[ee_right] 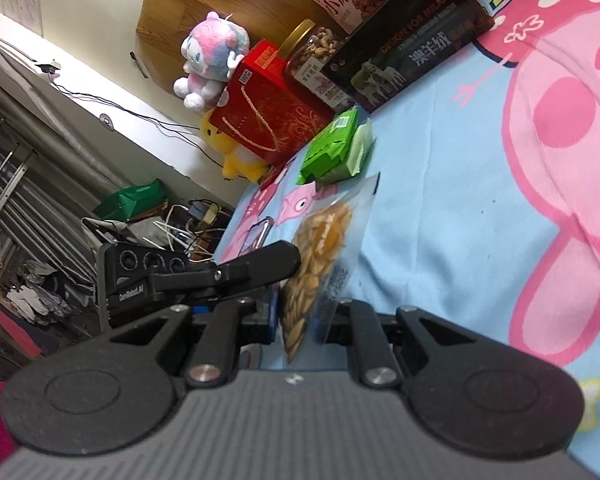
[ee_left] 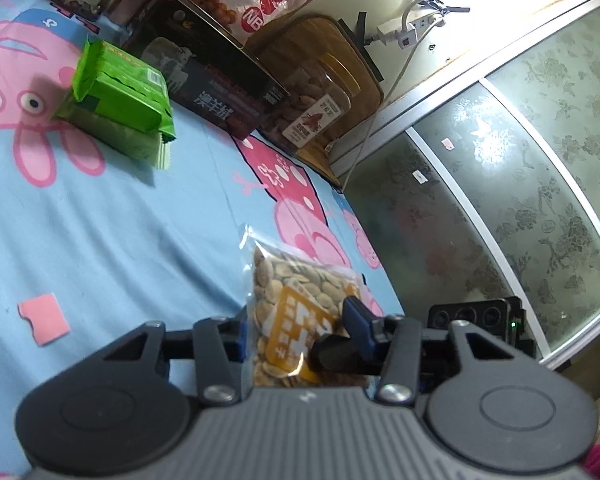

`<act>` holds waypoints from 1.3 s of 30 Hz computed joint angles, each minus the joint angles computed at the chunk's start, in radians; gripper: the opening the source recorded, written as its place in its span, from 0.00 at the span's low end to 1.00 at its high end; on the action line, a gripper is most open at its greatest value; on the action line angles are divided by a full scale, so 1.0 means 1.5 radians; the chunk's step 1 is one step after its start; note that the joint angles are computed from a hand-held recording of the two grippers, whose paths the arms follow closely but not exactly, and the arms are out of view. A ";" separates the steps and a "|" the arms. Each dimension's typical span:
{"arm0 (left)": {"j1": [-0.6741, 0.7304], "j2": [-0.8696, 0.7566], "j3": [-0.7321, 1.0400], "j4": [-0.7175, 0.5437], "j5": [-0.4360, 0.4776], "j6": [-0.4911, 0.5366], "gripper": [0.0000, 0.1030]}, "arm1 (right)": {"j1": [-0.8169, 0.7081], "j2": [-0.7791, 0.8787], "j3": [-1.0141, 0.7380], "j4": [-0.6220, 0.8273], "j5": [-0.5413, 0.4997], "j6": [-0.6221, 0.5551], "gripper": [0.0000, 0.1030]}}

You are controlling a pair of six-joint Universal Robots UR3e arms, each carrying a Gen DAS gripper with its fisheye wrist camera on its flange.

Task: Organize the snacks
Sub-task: 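Close the left gripper on the bag while the right gripper keeps holding it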

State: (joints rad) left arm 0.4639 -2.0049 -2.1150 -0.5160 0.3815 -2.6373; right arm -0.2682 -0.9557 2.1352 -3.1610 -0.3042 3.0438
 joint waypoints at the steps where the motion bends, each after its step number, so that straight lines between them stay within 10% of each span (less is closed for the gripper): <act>1: 0.000 -0.002 -0.002 0.013 0.003 -0.006 0.43 | 0.002 0.001 -0.003 -0.001 -0.004 0.003 0.21; 39: -0.020 -0.043 -0.035 0.242 0.062 -0.097 0.40 | 0.083 -0.039 0.024 -0.177 -0.239 -0.004 0.36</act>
State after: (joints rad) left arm 0.4346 -2.0692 -2.1678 -0.1530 0.4744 -2.7833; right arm -0.1439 -1.0142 2.1719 -3.4273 -0.6631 3.0374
